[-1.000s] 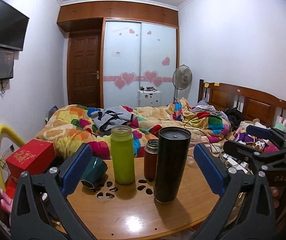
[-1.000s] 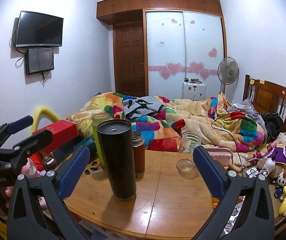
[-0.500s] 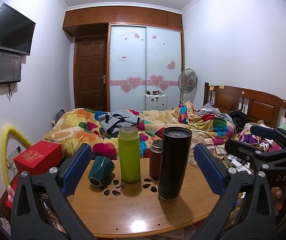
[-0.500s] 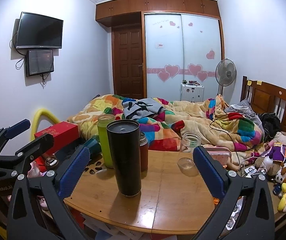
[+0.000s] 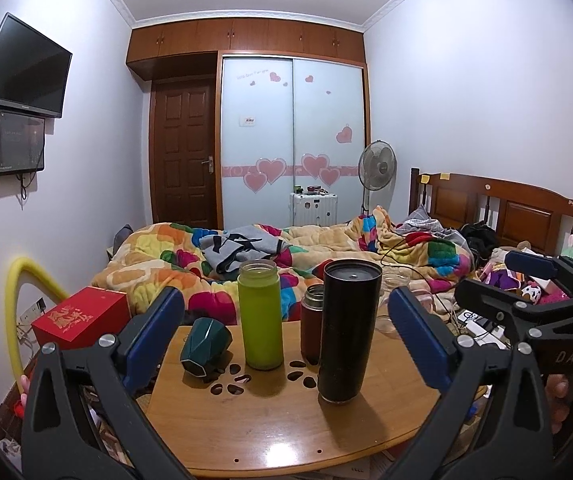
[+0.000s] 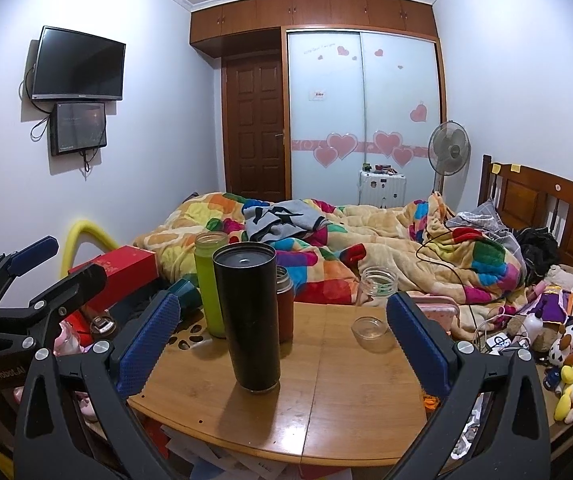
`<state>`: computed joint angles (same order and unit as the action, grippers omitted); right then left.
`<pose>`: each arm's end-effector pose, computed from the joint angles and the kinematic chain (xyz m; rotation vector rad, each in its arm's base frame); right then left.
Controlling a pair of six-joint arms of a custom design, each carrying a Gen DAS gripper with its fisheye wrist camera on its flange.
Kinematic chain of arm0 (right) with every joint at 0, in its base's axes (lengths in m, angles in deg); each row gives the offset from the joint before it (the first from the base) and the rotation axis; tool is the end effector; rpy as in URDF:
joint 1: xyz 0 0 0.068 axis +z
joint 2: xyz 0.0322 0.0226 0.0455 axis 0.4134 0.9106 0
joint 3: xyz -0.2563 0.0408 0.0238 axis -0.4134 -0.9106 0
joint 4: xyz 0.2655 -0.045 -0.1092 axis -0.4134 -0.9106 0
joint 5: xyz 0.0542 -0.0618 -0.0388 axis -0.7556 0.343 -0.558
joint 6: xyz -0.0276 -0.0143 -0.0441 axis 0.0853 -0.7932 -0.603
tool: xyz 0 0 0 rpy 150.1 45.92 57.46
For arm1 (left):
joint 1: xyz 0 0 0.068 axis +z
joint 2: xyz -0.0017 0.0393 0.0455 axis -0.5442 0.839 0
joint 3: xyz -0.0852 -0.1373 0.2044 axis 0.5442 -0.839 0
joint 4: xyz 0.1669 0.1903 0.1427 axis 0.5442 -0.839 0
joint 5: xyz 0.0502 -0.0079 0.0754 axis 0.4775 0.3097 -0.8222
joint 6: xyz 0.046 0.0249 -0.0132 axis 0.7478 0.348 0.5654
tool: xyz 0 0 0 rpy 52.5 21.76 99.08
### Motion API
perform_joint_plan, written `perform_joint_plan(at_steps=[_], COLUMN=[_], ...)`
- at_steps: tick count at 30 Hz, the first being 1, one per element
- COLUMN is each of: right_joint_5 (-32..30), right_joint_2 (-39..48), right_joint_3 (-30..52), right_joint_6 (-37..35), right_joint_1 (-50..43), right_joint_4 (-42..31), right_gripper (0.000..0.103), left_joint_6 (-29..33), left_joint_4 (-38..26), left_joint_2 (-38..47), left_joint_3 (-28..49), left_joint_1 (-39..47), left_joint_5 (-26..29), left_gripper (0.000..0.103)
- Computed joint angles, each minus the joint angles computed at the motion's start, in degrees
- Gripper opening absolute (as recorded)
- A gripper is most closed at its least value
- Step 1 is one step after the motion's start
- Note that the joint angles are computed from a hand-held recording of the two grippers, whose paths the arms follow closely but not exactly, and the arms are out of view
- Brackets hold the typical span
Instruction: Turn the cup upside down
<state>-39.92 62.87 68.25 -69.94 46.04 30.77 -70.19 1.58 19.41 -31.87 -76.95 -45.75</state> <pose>0.2791 0.1084 0.2254 -0.2967 1.9007 0.2124 0.2400 -0.2005 0.2277 0.0312 1.7733 -0.0719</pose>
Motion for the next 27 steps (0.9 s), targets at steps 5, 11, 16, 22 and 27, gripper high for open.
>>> perform_joint_plan(at_steps=[5, 11, 16, 22, 27], right_joint_5=[0.0, -0.4, -0.5, -0.6, -0.7], right_joint_2=[-0.8, -0.7, -1.0, -1.5, -1.6], right_joint_3=[0.0, 0.1, 0.2, 0.0, -0.1], right_joint_6=[0.2, 0.1, -0.1, -0.2, -0.2], right_joint_1=[-0.3, -0.8, -1.0, -1.2, -1.3], right_joint_4=[-0.5, -0.3, -0.4, -0.6, -0.5], right_gripper=[0.103, 0.103, 0.103, 0.103, 0.103], left_joint_6=[0.8, 1.3, 1.4, 1.3, 1.3], left_joint_4=[0.0, 0.5, 0.8, 1.1, 1.2], left_joint_2=[-0.3, 0.1, 0.4, 0.5, 0.2], left_joint_3=[0.1, 0.4, 0.5, 0.4, 0.1], left_joint_1=[0.0, -0.4, -0.6, -0.7, -0.5], left_joint_5=[-0.2, -0.9, -1.2, -1.5, -1.3], left_gripper=[0.103, 0.103, 0.103, 0.103, 0.103])
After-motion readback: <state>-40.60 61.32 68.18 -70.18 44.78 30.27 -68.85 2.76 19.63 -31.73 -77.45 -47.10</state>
